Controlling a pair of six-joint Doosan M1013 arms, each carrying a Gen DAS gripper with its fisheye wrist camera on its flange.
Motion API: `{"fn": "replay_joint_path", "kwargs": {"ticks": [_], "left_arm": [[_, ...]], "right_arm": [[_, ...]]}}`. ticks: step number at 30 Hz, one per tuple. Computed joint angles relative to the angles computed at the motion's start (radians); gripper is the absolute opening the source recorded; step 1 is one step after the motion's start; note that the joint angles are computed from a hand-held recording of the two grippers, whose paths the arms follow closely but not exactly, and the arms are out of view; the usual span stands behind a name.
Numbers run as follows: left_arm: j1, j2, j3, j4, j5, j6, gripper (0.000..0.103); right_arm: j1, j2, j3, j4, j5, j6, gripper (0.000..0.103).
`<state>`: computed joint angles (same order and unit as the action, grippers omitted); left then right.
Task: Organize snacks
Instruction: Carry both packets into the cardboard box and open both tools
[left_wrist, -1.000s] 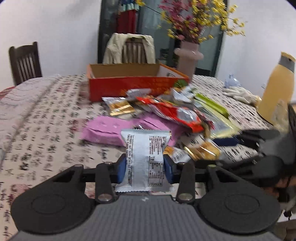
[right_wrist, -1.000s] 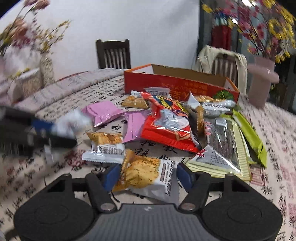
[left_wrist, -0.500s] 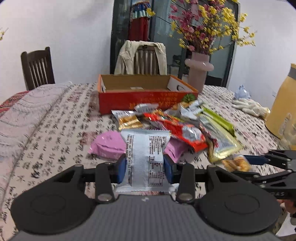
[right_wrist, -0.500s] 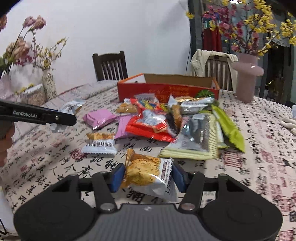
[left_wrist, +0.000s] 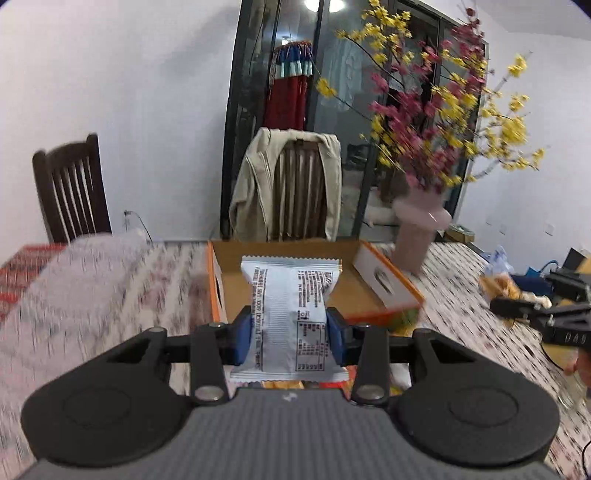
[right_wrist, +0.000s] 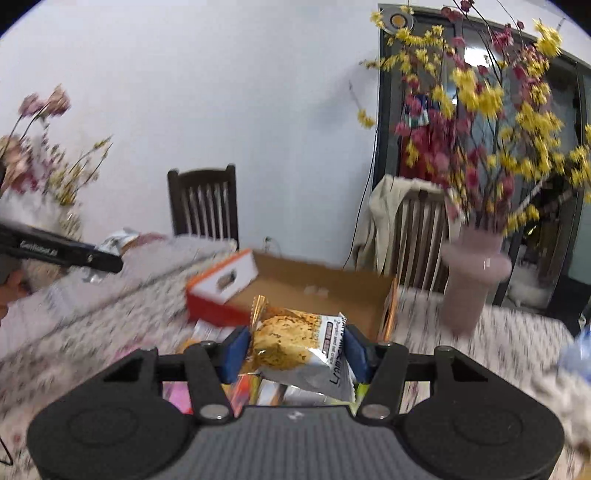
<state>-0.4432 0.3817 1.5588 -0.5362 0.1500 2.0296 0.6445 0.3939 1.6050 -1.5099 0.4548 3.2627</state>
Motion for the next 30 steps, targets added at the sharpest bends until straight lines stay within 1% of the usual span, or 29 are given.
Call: {"fn": "replay_joint_path", "kwargs": {"ticks": [1,2,4,5,6,8,10,12,14,15,16,17,18,20,22,24,25,26,27,28,29,30], "left_arm": [[0.003,0.017,-0.031,0.037,0.009,-0.031,0.042],[0.006,0.04,-0.072,0.102,0.024,-0.088,0.042],[0.01,0.089,-0.155,0.21,0.064,-0.2,0.042],[0.013,0.122,-0.211,0.25,0.102,-0.255,0.042],[0.016,0.152,-0.261,0.264,0.143,-0.281,0.042],[0.021,0.222,-0.373,0.305,0.229,-0.347,0.042],[0.023,0.295,-0.483,0.372,0.299,-0.408,0.042],[0.023,0.372,-0.591,0.445,0.352,-0.468,0.042],[0.027,0.454,-0.711,0.464,0.448,-0.515,0.042],[0.027,0.49,-0.764,0.484,0.493,-0.551,0.042],[0.026,0.529,-0.822,0.499,0.546,-0.576,0.042],[0.026,0.558,-0.867,0.508,0.581,-0.591,0.042],[0.023,0.579,-0.895,0.517,0.601,-0.589,0.042],[0.016,0.602,-0.922,0.561,0.607,-0.594,0.042],[0.014,0.619,-0.944,0.575,0.612,-0.584,0.042],[0.015,0.654,-1.01,0.58,0.662,-0.595,0.043],[0.015,0.666,-1.033,0.582,0.679,-0.606,0.045],[0.016,0.676,-1.05,0.59,0.681,-0.623,0.05],[0.015,0.686,-1.067,0.598,0.686,-0.634,0.053],[0.015,0.694,-1.083,0.599,0.695,-0.636,0.053],[0.016,0.697,-1.09,0.595,0.699,-0.635,0.055],[0.016,0.694,-1.083,0.595,0.694,-0.641,0.058]], "right_arm": [[-0.018,0.009,-0.027,0.017,-0.017,-0.03,0.055],[-0.035,0.02,-0.056,0.042,-0.029,-0.062,0.055],[-0.07,0.046,-0.118,0.128,-0.06,-0.172,0.055],[-0.084,0.064,-0.151,0.158,-0.061,-0.209,0.055],[-0.099,0.086,-0.192,0.217,-0.057,-0.274,0.055],[-0.125,0.139,-0.282,0.372,-0.048,-0.452,0.055],[-0.156,0.204,-0.391,0.593,-0.027,-0.68,0.055],[-0.184,0.274,-0.51,0.785,0.024,-0.87,0.055],[-0.208,0.355,-0.643,0.951,0.106,-1.024,0.055],[-0.218,0.398,-0.713,1.012,0.158,-1.083,0.055],[-0.222,0.433,-0.763,1.044,0.2,-1.115,0.055],[-0.229,0.478,-0.834,1.086,0.259,-1.154,0.055],[-0.234,0.512,-0.884,1.119,0.301,-1.182,0.055],[-0.24,0.571,-0.966,1.147,0.373,-1.211,0.055],[-0.239,0.605,-1.005,1.124,0.405,-1.202,0.055],[-0.233,0.645,-1.068,1.086,0.465,-1.206,0.056],[-0.232,0.659,-1.087,1.075,0.481,-1.212,0.057],[-0.23,0.684,-1.131,1.068,0.509,-1.228,0.058],[-0.227,0.706,-1.167,1.061,0.537,-1.251,0.062],[-0.226,0.723,-1.196,1.059,0.558,-1.268,0.062],[-0.224,0.726,-1.2,1.052,0.567,-1.271,0.062],[-0.223,0.741,-1.227,1.049,0.588,-1.275,0.063]]}}
